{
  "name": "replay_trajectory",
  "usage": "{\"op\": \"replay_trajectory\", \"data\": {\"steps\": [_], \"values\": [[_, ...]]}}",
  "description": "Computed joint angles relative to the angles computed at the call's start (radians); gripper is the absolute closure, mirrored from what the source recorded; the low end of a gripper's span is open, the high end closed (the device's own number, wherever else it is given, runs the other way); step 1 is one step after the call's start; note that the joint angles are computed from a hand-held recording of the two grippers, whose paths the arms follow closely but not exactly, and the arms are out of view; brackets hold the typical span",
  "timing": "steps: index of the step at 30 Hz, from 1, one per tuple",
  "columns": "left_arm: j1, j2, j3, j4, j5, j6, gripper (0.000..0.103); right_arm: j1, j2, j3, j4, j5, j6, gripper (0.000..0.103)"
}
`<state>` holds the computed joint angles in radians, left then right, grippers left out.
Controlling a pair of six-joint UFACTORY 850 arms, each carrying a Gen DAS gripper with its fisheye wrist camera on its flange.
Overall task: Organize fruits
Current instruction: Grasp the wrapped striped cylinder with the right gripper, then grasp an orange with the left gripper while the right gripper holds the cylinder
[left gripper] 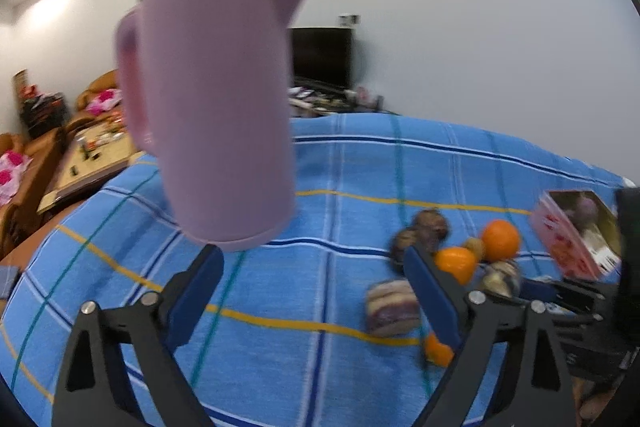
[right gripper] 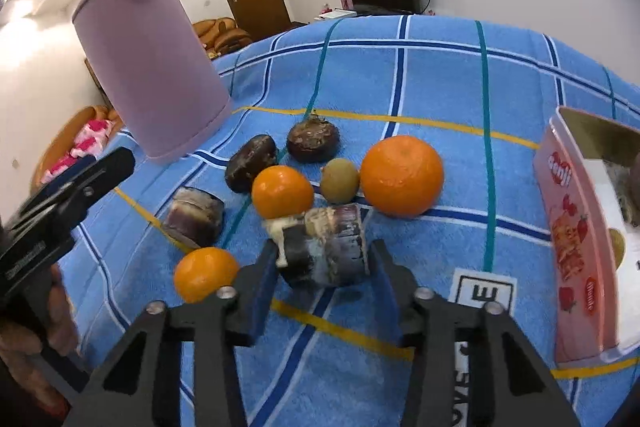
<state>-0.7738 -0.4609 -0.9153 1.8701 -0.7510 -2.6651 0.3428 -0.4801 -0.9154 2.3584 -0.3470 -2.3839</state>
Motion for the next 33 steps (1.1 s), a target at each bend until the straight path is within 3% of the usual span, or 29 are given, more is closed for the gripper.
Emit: {"op": "replay_trajectory", "data": {"steps": [3, 6, 8, 11, 15, 20, 23, 26, 33], "values": [[-0.008, -0.001, -0.002, 0.086, 0.03, 0.0, 0.013, 0.01, 0.026, 0.033, 0.183, -0.006, -0.187, 0.06], [-0.01, 0.006, 0.005, 0.274, 0.1, -0.06, 0.018, 0.014, 0.078, 0.1, 0.447, -0.073, -0.451, 0.06], [-0.019, 0.002, 0.002, 0.367, 0.126, -0.064, 0.019, 0.008, 0.108, 0.135, 0.514, -0.109, -0.525, 0.06], [-0.036, -0.023, -0.028, 0.383, 0.16, 0.029, 0.029, -0.008, 0.131, 0.166, 0.505, -0.136, -0.527, 0.06], [-0.023, -0.055, -0.071, 0.385, 0.256, 0.069, 0.055, -0.026, 0.152, 0.19, 0.455, -0.14, -0.486, 0.06], [-0.001, -0.092, -0.112, 0.28, 0.332, 0.13, 0.06, -0.031, 0.165, 0.202, 0.402, -0.157, -0.446, 0.06], [0.011, -0.092, -0.113, 0.313, 0.36, 0.088, 0.06, -0.033, 0.167, 0.203, 0.372, -0.157, -0.418, 0.06], [0.039, -0.113, -0.136, 0.308, 0.457, 0.066, 0.06, -0.03, 0.165, 0.202, 0.375, -0.153, -0.426, 0.06], [0.036, -0.103, -0.123, 0.384, 0.451, -0.022, 0.063, -0.02, 0.165, 0.206, 0.43, -0.156, -0.489, 0.06]]}}
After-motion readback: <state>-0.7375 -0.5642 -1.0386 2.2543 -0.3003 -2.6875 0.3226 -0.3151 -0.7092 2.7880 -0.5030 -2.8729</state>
